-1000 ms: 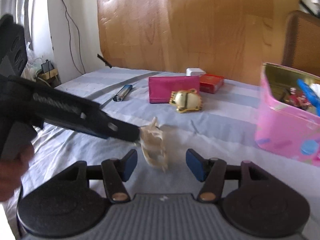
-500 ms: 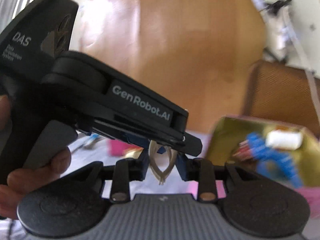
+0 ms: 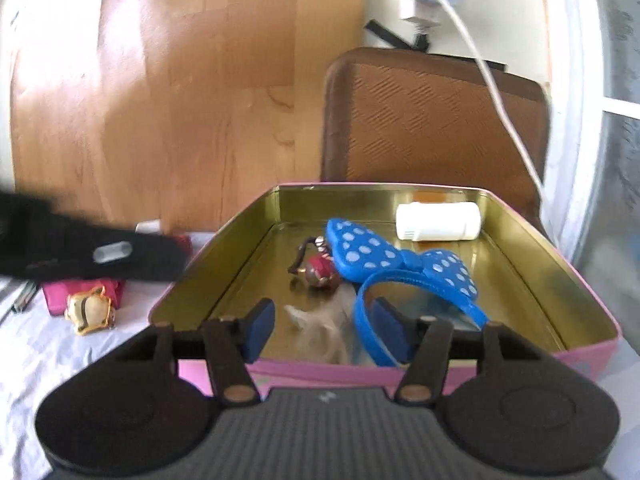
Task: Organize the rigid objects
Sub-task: 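Carry the claw clip into the pink tin and open the left tool, then grasp the blue lighter with the right tool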
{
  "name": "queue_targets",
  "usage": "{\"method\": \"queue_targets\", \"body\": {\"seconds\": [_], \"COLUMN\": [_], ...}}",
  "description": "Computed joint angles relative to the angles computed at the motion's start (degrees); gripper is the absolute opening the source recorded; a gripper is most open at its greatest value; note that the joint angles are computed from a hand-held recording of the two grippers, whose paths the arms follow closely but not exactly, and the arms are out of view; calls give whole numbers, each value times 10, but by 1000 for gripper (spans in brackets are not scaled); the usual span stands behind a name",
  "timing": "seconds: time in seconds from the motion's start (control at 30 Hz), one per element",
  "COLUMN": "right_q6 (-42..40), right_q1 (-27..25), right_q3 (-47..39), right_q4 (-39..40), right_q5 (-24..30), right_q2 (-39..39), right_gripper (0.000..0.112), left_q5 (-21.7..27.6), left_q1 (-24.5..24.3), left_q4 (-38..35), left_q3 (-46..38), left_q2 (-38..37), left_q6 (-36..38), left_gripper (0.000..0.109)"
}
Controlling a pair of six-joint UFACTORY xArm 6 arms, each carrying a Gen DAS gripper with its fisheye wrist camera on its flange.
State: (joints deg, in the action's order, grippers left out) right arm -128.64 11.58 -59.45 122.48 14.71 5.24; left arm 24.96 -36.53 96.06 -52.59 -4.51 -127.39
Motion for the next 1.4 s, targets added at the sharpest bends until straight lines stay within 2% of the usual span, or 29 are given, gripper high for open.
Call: {"method": "queue_targets", "body": {"seconds": [0.17,0.3,0.4,0.53,0.63,0.67,0.77,0.87,0.9,0.97,1.0,1.07,1.17,1.27,1.33,1.4], "right_q6": [-6,29,65,129,172,193,323,418,471,555,569,542,524,517,510,496], "right_q1": [-3,12,54,120,188,211,266,305,313,320,324,330,311,272,246,216], "right_q3": [68,115,129,124,89,76,4,-72,-99,-134,-144,-144,-99,-30,10,47], "right_q4": [63,38,-14,-108,-168,-191,-304,-382,-428,-502,-515,-493,-472,-449,-427,-404], "right_q5": [32,55,50,55,37,34,35,10,1,-1,-8,-25,20,89,127,169], "right_q2": [-82,-141,-162,-149,-100,-81,6,89,119,159,174,177,134,74,41,10], "right_gripper": [56,56,56,55,47,42,40,39,40,37,25,25,25,25,25,25], "left_q5": [46,78,114,203,289,298,265,264,271,250,246,227,153,11,-77,-140], "left_q1": [-7,-6,-1,4,0,4,37,40,33,49,50,61,102,177,214,229], "left_q4": [-17,-12,-51,-139,-214,-223,-218,-201,-203,-199,-194,-183,-160,-116,-66,22], "left_q3": [91,175,265,374,402,411,435,434,433,437,437,447,478,480,463,428], "left_q2": [-93,-173,-262,-381,-403,-409,-424,-412,-413,-418,-416,-431,-479,-487,-462,-415], "left_q6": [5,-25,-13,8,14,6,-31,-60,-60,-54,-60,-63,-57,-72,-123,-219], "left_gripper": [66,66,66,66,66,66,65,64,64,64,64,64,64,64,64,64]}}
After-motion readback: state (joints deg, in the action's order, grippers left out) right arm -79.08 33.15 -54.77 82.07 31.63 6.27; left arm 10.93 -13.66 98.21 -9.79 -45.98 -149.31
